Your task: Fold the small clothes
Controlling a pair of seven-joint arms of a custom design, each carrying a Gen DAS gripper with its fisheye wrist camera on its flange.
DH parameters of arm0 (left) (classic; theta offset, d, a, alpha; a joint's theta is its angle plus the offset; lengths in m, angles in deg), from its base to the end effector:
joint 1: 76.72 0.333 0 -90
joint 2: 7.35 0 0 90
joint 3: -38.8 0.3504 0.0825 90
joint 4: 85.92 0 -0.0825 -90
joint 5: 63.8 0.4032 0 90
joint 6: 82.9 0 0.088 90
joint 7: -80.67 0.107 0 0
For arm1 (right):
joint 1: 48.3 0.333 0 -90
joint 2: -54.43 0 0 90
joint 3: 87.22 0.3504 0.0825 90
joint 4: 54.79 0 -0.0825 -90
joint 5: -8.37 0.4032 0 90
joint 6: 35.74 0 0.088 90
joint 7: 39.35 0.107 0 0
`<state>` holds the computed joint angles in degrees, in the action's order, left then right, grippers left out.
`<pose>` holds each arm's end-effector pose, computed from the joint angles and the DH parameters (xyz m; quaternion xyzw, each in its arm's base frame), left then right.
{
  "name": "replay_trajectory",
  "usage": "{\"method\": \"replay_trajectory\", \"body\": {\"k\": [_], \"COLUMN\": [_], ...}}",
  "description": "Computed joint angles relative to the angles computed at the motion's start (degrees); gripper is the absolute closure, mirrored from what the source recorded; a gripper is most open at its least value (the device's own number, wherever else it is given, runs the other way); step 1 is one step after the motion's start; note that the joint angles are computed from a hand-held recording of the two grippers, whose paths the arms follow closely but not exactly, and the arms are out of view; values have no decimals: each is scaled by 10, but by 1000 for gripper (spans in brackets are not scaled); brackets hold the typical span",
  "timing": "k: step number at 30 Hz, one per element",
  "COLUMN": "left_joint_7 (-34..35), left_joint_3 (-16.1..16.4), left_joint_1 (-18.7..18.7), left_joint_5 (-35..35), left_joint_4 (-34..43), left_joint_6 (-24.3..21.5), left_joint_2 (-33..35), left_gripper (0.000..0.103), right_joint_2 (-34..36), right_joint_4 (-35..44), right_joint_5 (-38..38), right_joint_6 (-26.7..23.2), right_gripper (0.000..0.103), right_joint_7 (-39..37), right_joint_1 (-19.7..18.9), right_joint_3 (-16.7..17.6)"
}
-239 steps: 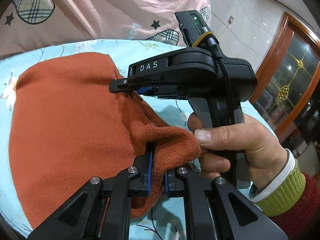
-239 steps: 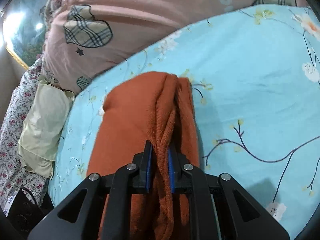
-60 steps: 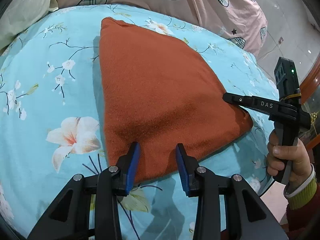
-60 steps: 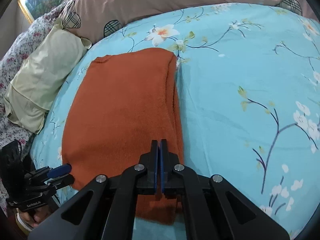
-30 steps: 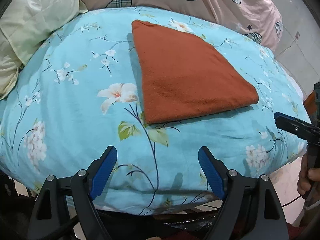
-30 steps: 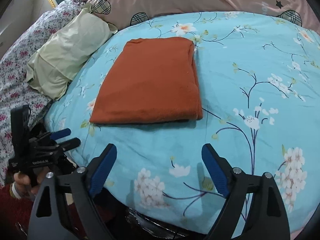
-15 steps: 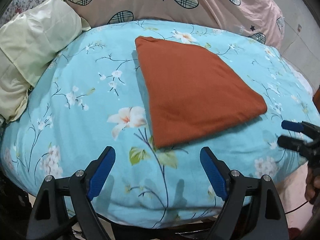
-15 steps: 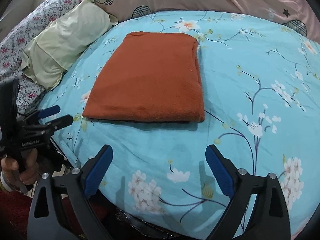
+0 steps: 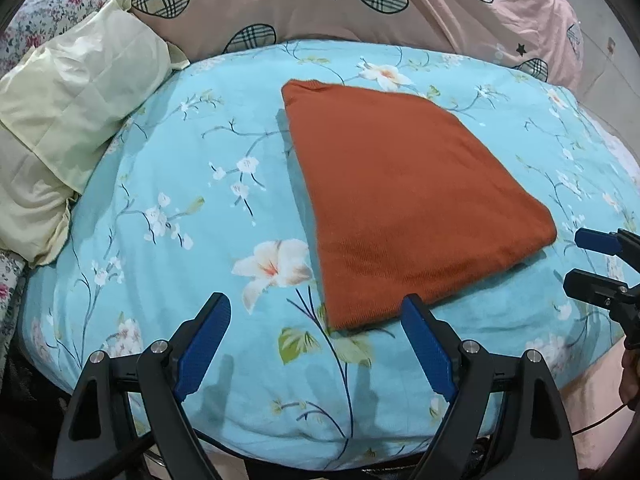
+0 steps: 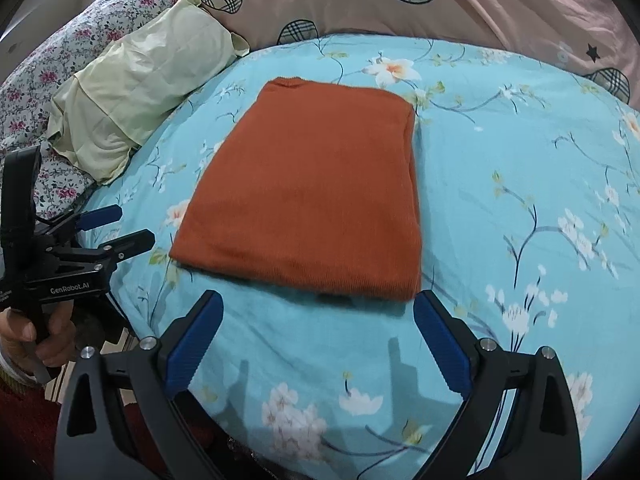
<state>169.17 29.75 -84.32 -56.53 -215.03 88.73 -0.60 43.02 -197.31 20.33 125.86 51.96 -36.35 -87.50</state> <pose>0.5695 -0.1777 0.4046 -0.5347 0.7868 -0.2377 0.1963 0.4908 0.0908 0.4415 -0.6814 0.6811 -0.1173 0.2408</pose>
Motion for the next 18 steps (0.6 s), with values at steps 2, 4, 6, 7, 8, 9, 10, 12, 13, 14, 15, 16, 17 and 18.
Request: {"method": "replay_trajectory", "body": {"k": [2, 4, 6, 7, 8, 9, 10, 12, 13, 14, 15, 16, 17, 18], "left_joint_7": [-46, -77, -82, -85, -90, -93, -93, -97, -99, -101, -103, -106, -105, -105], "left_joint_3": [22, 31, 28, 28, 29, 29, 29, 30, 30, 32, 32, 33, 32, 32], "left_joint_1": [-17, -25, -23, -22, -23, -24, -23, -25, -26, -27, -28, -29, -28, -28], "left_joint_5": [50, 84, 91, 94, 98, 102, 103, 109, 112, 116, 118, 121, 121, 121], "left_joint_4": [8, 17, 28, 33, 37, 42, 45, 55, 59, 64, 67, 70, 74, 78], "left_joint_6": [6, 4, 2, 1, 0, -2, -3, -9, -11, -15, -18, -20, -23, -25], "left_joint_2": [3, 7, 12, 15, 18, 21, 23, 29, 32, 36, 38, 39, 42, 45], "left_gripper": [16, 16, 16, 16, 16, 16, 16, 15, 15, 15, 15, 15, 15, 15], "right_joint_2": [8, 17, 28, 32, 38, 42, 48, 56, 61, 65, 67, 71, 73, 75], "right_joint_4": [11, 24, 36, 41, 48, 51, 57, 66, 70, 74, 77, 81, 84, 86], "right_joint_5": [3, -3, -6, -5, 0, 5, 13, 19, 21, 21, 22, 25, 30, 33], "right_joint_6": [-1, -3, -3, -3, -3, -3, -5, -7, -8, -10, -11, -12, -14, -15], "right_gripper": [6, 6, 6, 6, 6, 5, 5, 5, 5, 5, 5, 5, 5, 5], "right_joint_7": [-8, -5, -5, -7, -12, -17, -24, -30, -32, -32, -32, -34, -38, -41], "right_joint_1": [1, -3, -5, -5, -5, -4, -3, -5, -6, -7, -8, -9, -9, -9], "right_joint_3": [-3, -1, 0, 0, -1, -1, -2, -2, -1, 0, 1, 1, 2, 2]}}
